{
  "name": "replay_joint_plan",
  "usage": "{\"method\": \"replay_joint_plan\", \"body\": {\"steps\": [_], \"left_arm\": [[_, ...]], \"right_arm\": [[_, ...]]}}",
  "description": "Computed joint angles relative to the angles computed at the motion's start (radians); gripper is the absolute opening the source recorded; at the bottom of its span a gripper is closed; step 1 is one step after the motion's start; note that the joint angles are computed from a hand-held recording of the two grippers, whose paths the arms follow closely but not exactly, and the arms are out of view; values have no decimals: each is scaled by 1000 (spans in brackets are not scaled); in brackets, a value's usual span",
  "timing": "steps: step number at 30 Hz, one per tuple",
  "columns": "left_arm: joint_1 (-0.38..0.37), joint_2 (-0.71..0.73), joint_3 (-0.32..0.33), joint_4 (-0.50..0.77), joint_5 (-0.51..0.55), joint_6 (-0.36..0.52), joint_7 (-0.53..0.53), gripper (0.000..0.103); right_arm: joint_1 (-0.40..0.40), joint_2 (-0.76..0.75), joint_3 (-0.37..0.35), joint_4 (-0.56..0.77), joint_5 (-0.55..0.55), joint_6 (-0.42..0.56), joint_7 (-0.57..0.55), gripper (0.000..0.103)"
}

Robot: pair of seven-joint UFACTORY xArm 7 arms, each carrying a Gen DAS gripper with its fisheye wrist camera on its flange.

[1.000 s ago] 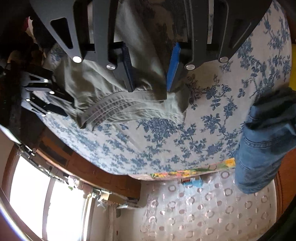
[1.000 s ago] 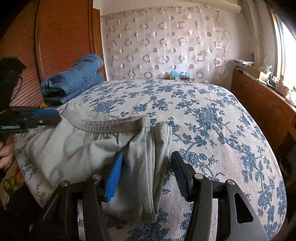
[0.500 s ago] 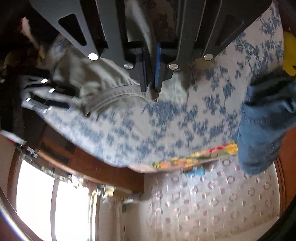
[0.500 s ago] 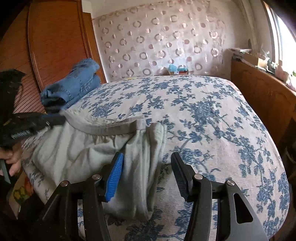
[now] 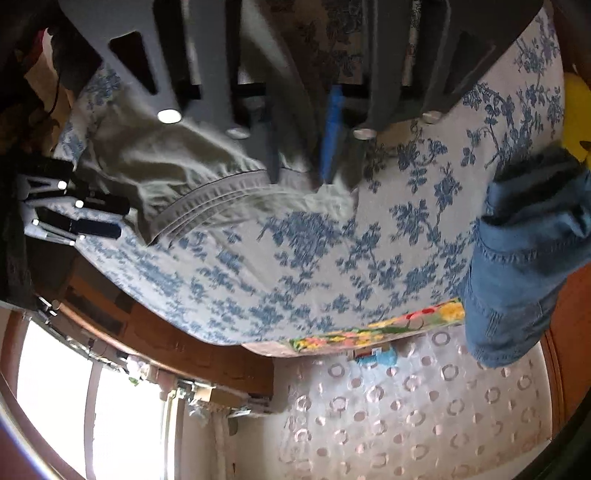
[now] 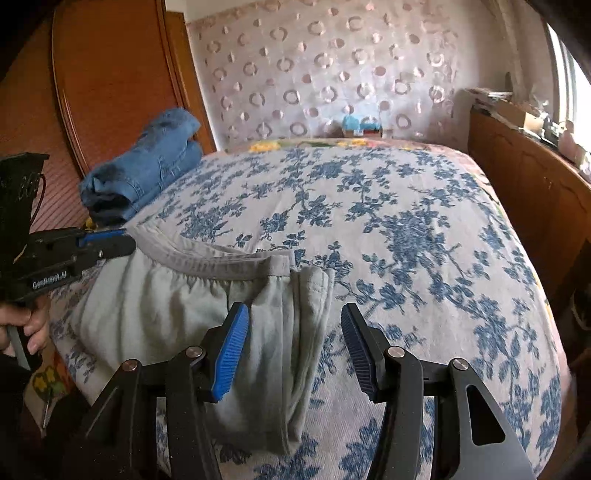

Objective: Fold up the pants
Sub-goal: 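Grasp the folded pants' waistband edge with both tools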

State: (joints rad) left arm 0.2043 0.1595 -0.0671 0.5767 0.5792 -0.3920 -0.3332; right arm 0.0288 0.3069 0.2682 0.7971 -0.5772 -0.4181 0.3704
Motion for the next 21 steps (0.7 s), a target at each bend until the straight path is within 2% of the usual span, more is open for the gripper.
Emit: {"method": "replay_joint_plan", "body": {"steps": [1,3,6,10,12,13,15,17,19,21], "left_arm": [[-7,4,6,-2,-16,-2,12,41],[34,17,-10,5,38,-16,-37,47],[106,31,-45,32,171,0,-152,48],[111,44,-40,41,202,8,-171,49],[106,59,-40,52,199,23,-166,49],[92,66,-37,54,165,35,-138,51],[7,67,19,29,22,9,-29,59],[15,75,6,26,-18,1,-17,65],[66,84,-32,38,10,14,-55,73],[89,87,-47,43,22,18,-64,75]], "right_arm": [[2,4,4,16,-3,21,2,55],[-4,10,22,46,-5,63,6,55],[-80,32,112,101,-28,151,23,55],[-103,49,157,135,15,201,-20,55],[-126,64,189,149,28,223,-44,55],[-157,76,225,159,31,245,-56,55],[-182,87,251,157,47,240,-82,55],[-161,81,229,142,75,217,-106,55],[-96,70,165,123,119,177,-144,55],[-39,62,115,113,160,162,-175,55]]}}
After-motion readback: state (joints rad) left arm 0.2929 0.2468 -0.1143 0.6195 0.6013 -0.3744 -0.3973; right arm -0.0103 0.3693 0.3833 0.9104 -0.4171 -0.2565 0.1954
